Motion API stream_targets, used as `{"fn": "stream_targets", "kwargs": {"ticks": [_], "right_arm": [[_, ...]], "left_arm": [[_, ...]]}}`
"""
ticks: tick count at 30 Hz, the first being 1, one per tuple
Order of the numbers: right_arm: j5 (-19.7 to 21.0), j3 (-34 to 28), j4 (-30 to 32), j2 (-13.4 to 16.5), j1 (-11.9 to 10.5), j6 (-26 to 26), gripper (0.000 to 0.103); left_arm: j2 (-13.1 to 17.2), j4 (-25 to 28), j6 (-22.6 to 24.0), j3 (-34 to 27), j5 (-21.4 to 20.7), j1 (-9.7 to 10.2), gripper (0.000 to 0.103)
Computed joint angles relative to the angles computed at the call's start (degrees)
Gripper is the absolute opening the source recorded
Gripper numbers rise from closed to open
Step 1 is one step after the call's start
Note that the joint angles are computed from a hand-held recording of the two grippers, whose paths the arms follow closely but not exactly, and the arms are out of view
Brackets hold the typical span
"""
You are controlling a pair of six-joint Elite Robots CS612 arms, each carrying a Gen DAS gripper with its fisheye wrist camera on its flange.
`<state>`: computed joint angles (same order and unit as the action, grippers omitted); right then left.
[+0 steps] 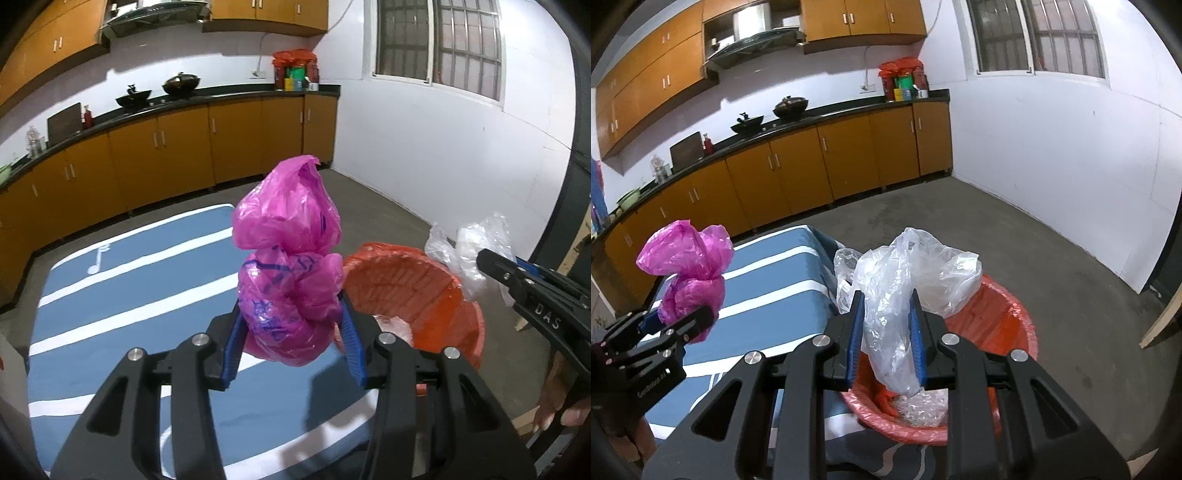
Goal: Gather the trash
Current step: 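Lift the pink and clear bags and carry them over the orange basket, then open both tools to drop the pink and clear bags into the basket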
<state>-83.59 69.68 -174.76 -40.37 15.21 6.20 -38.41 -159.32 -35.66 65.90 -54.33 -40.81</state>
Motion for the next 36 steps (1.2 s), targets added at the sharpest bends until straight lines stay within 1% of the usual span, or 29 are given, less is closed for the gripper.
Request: {"fn": "stream_targets", "kwargs": {"ticks": [4,11,21,22,23,24,26,28,30,31,33,36], "right_arm": [[-0.5,-0.7,0.8,0.3,-0.3,0.7,0.024],[-0.6,-1.7,1.4,0.9,-1.2,3.3,0.024],[-0.6,-3.7,3.6,2.3,-2.0,6.3,0.024],[-0.5,-4.1,3.7,2.5,-2.1,6.4,0.018],[-0.1,-4.7,4.2,2.9,-2.2,6.5,0.016],[1.0,-5.3,4.9,3.2,-2.4,7.2,0.016],[1.6,-5.4,4.9,3.3,-2.6,8.1,0.017],[0.5,-4.6,3.4,3.0,-2.7,8.9,0.017],[-0.1,-3.5,2.8,2.4,-3.0,9.3,0.017],[-0.4,-3.4,2.7,2.3,-3.0,9.5,0.017],[-0.9,-2.3,2.4,1.8,-3.3,10.1,0.018],[-1.8,-1.0,1.8,1.0,-3.6,10.1,0.018]], "left_arm": [[1.3,-0.4,1.4,-2.0,-1.9,0.03,0.046],[3.9,-1.6,3.2,-5.8,-6.7,0.56,0.046],[8.8,0.4,5.4,-13.5,-13.9,1.64,0.047],[9.2,0.7,5.5,-14.1,-14.3,1.70,0.047],[9.9,1.2,5.5,-15.2,-15.1,1.85,0.047],[10.3,1.6,5.4,-15.8,-15.8,1.98,0.048],[11.4,3.2,4.9,-17.7,-18.0,2.33,0.051],[12.0,3.6,4.5,-18.3,-18.8,2.48,0.055],[12.5,4.2,4.7,-19.1,-20.0,2.60,0.062],[12.7,4.5,5.0,-19.2,-20.5,2.61,0.063],[12.9,5.1,5.5,-19.5,-20.7,2.60,0.064],[12.0,4.8,5.5,-17.8,-19.5,2.49,0.064]]}}
